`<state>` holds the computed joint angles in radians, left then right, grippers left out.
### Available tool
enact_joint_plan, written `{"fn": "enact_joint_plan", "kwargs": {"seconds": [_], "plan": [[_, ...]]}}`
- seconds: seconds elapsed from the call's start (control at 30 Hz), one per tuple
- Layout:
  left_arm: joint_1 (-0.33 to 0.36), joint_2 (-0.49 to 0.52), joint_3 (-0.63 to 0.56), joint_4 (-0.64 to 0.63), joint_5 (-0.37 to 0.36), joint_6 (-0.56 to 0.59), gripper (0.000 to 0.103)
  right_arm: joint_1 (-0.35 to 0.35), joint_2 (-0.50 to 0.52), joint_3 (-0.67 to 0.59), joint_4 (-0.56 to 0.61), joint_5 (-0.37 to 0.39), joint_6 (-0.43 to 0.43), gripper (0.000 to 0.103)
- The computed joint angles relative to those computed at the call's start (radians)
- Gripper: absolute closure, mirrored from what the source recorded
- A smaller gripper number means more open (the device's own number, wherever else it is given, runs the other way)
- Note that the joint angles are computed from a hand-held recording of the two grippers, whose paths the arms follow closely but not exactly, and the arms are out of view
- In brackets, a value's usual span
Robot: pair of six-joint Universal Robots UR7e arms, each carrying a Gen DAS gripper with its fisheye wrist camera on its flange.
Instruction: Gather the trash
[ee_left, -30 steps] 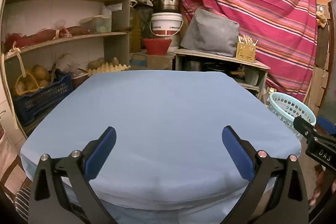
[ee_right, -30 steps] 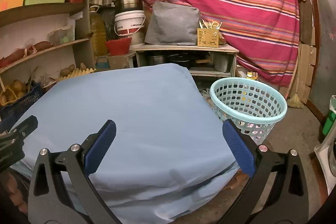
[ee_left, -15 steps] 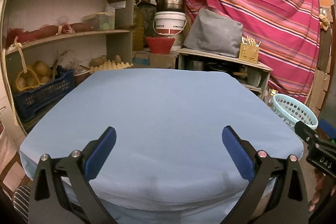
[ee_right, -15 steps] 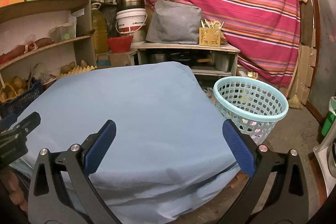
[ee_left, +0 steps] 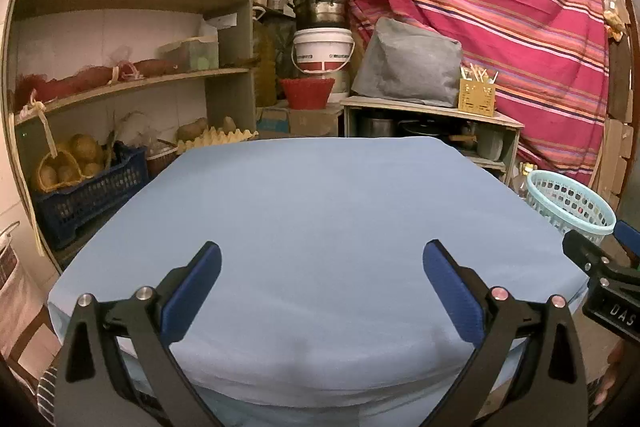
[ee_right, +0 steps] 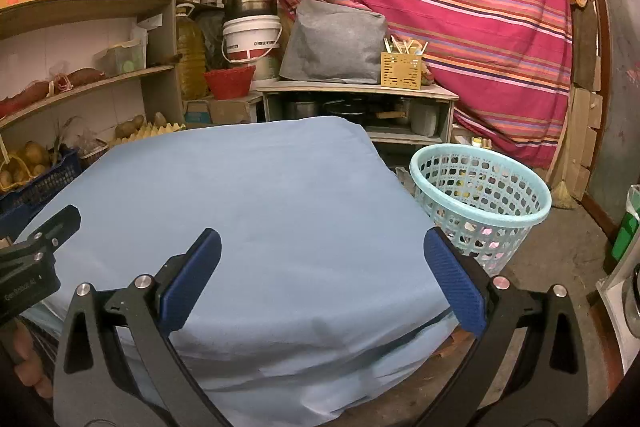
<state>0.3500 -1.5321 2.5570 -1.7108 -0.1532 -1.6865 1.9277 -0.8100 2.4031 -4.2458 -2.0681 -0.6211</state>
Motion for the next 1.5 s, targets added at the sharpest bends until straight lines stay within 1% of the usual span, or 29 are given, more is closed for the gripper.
{"fn": "enact_joint_plan", "kwargs": {"seconds": [0.1,0.17,0.33,0.37,0.4,0.5,0.53,0.57,0.67,0.8,0.87,0.93,1.0,1.07,1.1,1.3,1.5], "plan": [[0.001,0.002,-0.001,0.016,0.002,-0.009,0.004,-0.004,0.002,0.002,-0.001,0.003,-0.001,0.004],[0.005,0.003,0.006,-0.019,0.002,0.016,0.004,-0.004,0.004,0.003,0.000,0.004,0.005,0.004],[0.006,0.005,0.013,-0.042,0.004,0.036,0.004,-0.004,0.009,0.002,-0.012,0.002,0.004,0.004],[0.006,0.009,0.009,-0.031,0.003,0.023,0.004,-0.005,0.010,0.003,-0.012,0.003,0.005,0.004],[0.006,0.009,0.014,-0.053,0.003,0.039,0.004,-0.005,0.010,0.004,-0.014,0.005,0.005,0.004],[0.010,0.009,0.040,-0.172,-0.002,0.126,0.004,0.000,0.020,0.001,-0.024,0.007,0.006,0.004],[0.011,0.006,0.042,-0.176,0.000,0.128,0.005,0.000,0.021,0.001,-0.029,0.011,0.004,0.004],[0.011,0.004,0.041,-0.162,0.004,0.119,0.005,0.000,0.023,0.000,-0.033,0.011,0.001,0.004],[0.007,0.001,0.029,-0.062,0.018,0.049,0.005,0.002,0.031,-0.005,-0.039,0.013,-0.005,0.004],[0.002,-0.002,0.026,-0.019,0.022,0.014,0.005,0.006,0.037,-0.012,-0.037,0.014,-0.004,0.004],[0.001,-0.006,0.034,-0.043,0.023,0.035,0.005,0.006,0.040,-0.012,-0.042,0.015,-0.009,0.004],[-0.001,0.004,0.021,0.002,0.022,-0.009,0.004,0.006,0.042,-0.013,-0.046,0.017,-0.011,0.004],[0.000,0.004,0.017,0.023,0.023,-0.026,0.005,0.009,0.046,-0.016,-0.047,0.014,-0.013,0.004],[0.004,-0.004,0.028,-0.033,0.021,0.024,0.004,0.008,0.047,-0.017,-0.050,0.014,-0.011,0.004],[0.004,-0.006,0.030,-0.043,0.018,0.030,0.004,0.007,0.044,-0.015,-0.046,0.016,-0.011,0.004],[0.000,-0.021,0.025,0.016,0.017,-0.012,0.005,0.004,0.042,-0.013,-0.045,0.021,-0.013,0.004],[0.000,-0.022,0.024,0.019,0.016,-0.015,0.004,0.005,0.044,-0.015,-0.048,0.016,-0.017,0.004]]}}
